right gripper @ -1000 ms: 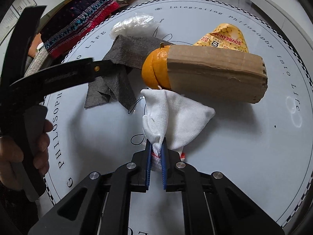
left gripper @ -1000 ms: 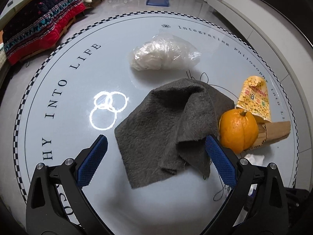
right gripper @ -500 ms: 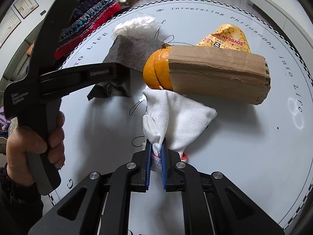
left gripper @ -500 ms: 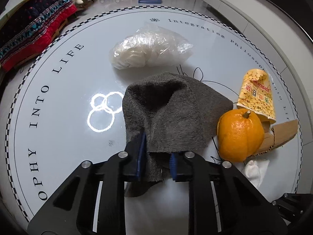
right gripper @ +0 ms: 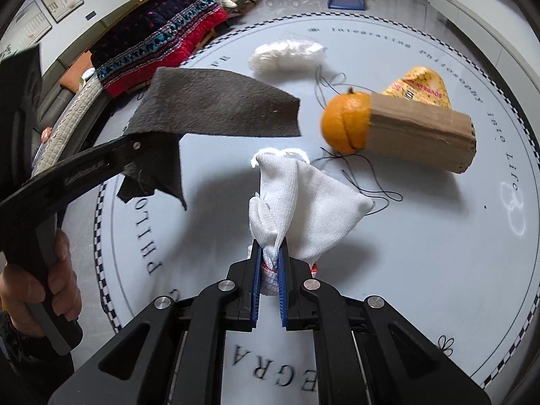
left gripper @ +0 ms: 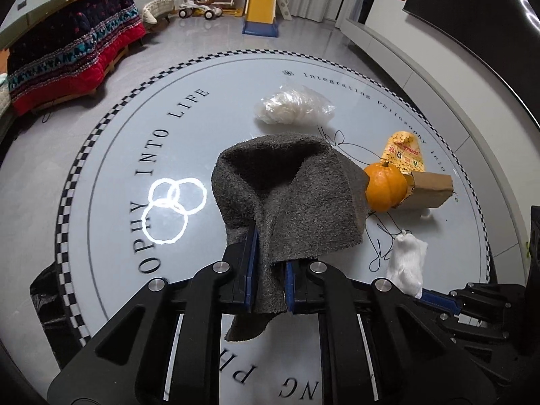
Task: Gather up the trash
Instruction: 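Carry the grey cloth and sock over the trash bag and open both tools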
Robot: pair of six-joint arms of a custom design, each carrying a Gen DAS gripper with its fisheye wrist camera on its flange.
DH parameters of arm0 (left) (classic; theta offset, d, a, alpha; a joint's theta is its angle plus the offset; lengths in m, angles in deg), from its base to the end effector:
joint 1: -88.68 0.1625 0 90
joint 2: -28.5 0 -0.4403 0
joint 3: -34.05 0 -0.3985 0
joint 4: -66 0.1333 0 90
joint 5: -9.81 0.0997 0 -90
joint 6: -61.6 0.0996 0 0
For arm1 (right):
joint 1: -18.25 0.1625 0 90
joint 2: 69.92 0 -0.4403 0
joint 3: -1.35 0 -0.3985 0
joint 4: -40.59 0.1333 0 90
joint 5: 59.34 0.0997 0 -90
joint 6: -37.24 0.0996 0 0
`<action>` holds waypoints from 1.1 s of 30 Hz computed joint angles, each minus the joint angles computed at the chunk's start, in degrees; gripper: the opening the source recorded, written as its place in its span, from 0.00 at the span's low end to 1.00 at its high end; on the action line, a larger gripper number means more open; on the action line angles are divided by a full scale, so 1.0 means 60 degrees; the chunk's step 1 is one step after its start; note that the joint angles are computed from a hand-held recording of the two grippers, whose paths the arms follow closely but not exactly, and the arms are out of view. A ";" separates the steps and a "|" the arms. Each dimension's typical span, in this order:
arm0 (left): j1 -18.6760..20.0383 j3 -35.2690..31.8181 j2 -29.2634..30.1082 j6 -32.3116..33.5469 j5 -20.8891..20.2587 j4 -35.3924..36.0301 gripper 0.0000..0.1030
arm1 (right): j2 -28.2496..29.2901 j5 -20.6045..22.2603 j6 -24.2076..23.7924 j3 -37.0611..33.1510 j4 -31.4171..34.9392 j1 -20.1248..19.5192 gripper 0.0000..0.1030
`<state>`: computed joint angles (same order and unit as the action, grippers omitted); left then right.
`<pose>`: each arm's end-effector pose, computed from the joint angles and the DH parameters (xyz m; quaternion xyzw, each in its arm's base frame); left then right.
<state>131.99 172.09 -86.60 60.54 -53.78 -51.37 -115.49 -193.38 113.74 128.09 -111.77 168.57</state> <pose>-0.0866 -0.3258 0.3247 0.3691 0.9001 -0.1268 0.1935 0.4146 -0.1626 -0.0168 -0.0681 -0.9141 0.2882 0.2770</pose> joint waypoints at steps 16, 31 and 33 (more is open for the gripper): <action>0.1095 -0.1098 -0.2995 0.0489 0.1214 0.2094 0.12 | 0.2033 0.0494 -0.1651 -0.3204 0.0597 0.0555 0.10; 0.4885 -0.2159 -0.3024 0.3260 0.1198 0.0408 0.12 | 0.4774 0.1848 -0.4090 -0.6871 0.0947 0.0637 0.10; 0.5603 -0.2289 -0.2788 0.3682 0.0999 -0.0054 0.12 | 0.5169 0.2052 -0.4390 -0.7437 0.1107 0.0625 0.10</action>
<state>165.61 158.35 -103.32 82.63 -47.78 -51.69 -84.48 -181.06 87.40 83.47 -105.13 172.32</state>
